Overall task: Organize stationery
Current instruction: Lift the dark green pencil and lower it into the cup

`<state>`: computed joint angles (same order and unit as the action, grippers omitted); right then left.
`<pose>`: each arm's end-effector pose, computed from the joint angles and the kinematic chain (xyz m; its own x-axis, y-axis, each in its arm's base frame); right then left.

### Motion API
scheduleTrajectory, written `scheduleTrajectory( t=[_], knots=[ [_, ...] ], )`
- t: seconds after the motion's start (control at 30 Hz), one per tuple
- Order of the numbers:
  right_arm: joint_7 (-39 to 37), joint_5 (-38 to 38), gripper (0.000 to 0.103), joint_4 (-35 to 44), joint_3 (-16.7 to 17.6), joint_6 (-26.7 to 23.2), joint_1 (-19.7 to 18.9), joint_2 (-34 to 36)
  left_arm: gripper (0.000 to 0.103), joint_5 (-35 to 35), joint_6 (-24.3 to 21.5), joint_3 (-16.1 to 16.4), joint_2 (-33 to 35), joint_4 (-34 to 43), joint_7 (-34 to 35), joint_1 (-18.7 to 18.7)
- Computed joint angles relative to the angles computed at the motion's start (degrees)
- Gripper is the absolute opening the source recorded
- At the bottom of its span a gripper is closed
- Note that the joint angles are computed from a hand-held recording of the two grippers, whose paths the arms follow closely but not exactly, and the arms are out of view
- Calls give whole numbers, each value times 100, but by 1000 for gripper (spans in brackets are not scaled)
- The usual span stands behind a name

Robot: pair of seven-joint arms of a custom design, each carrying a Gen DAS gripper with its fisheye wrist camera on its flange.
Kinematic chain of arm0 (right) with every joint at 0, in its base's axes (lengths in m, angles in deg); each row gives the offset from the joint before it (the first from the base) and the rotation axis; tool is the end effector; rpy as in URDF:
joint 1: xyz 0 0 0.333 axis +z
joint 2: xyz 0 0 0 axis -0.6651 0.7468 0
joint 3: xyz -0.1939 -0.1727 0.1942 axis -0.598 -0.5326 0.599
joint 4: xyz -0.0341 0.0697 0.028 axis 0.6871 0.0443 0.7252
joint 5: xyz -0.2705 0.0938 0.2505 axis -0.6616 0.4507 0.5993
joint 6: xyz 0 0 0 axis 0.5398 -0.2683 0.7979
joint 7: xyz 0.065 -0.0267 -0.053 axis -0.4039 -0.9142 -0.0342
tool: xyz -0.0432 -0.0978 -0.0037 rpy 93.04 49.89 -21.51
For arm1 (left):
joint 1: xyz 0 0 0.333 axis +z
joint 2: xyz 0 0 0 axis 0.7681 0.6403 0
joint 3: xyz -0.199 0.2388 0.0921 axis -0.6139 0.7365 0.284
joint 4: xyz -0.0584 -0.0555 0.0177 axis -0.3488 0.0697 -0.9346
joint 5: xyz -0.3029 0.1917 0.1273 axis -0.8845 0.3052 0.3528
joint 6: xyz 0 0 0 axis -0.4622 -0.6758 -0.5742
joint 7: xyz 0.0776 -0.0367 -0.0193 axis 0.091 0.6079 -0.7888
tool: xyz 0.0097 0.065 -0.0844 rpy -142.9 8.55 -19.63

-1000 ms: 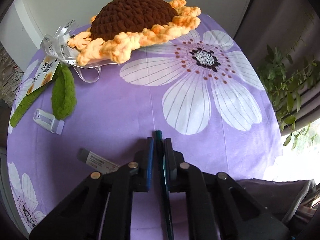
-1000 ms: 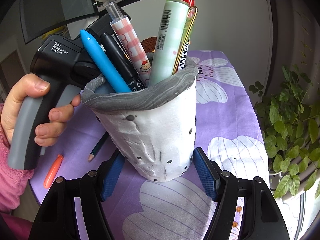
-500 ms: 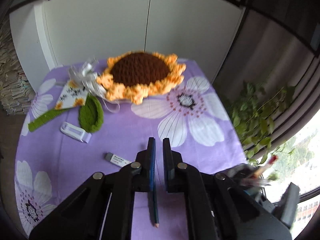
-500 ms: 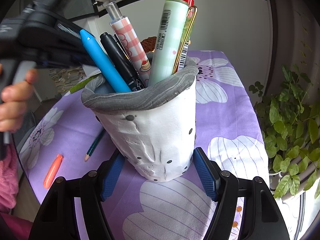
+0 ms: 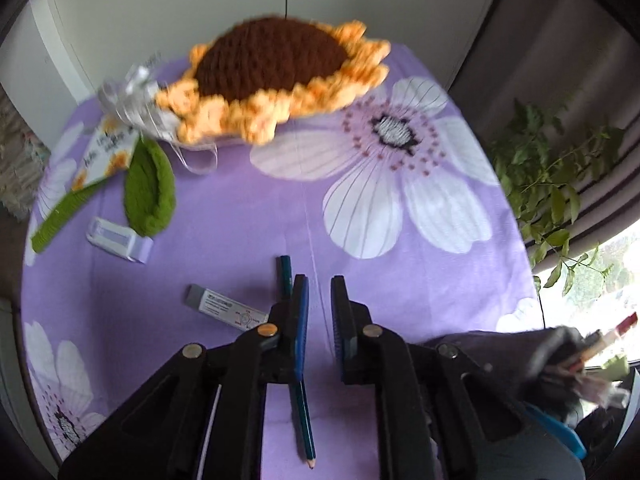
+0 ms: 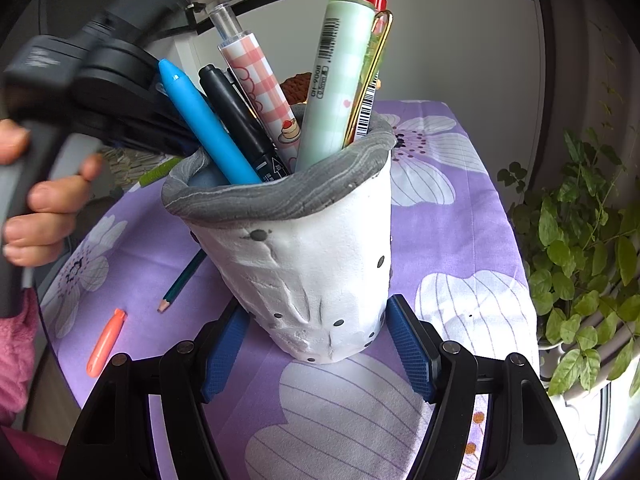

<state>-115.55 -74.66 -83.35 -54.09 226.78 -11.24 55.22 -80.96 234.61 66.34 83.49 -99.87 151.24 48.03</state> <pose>0.3336 0.3117 0.2879 -0.2158 -0.9646 -0.1516 -0.6185 0.2552 -0.7431 0.5400 -0.1044 0.3257 -0.6520 -0.7534 0.0856 -0.7174 0.5764 -0.3914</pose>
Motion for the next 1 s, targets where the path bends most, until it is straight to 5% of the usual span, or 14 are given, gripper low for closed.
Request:
scheduleTrajectory(
  t=[0.07,0.2,0.3,0.33,0.43,0.5,0.73,1.0],
  knots=[
    [3,-1,72,1,-1,2,1,2,13,263,26,66,141,98,-287,-73],
    [9,-4,72,4,-1,-1,4,5,39,313,432,-12,213,13,-300,-71],
    [6,-4,72,5,-2,0,4,6,34,433,639,-19,259,-33,-376,-108],
    [6,-4,72,5,-2,0,4,6,21,489,590,-20,303,-5,-409,-108],
    [10,-5,72,-1,-4,1,2,2,5,477,723,-103,379,-34,-348,-62],
    [9,-4,72,-2,-4,0,2,2,5,448,666,-132,384,-28,-341,-21],
    [4,10,72,6,-2,-7,8,5,5,-1449,162,-368,-396,-285,1297,388],
    [-2,17,72,6,0,-8,8,2,5,-3195,-635,321,-1515,-707,2953,146]
  ],
)
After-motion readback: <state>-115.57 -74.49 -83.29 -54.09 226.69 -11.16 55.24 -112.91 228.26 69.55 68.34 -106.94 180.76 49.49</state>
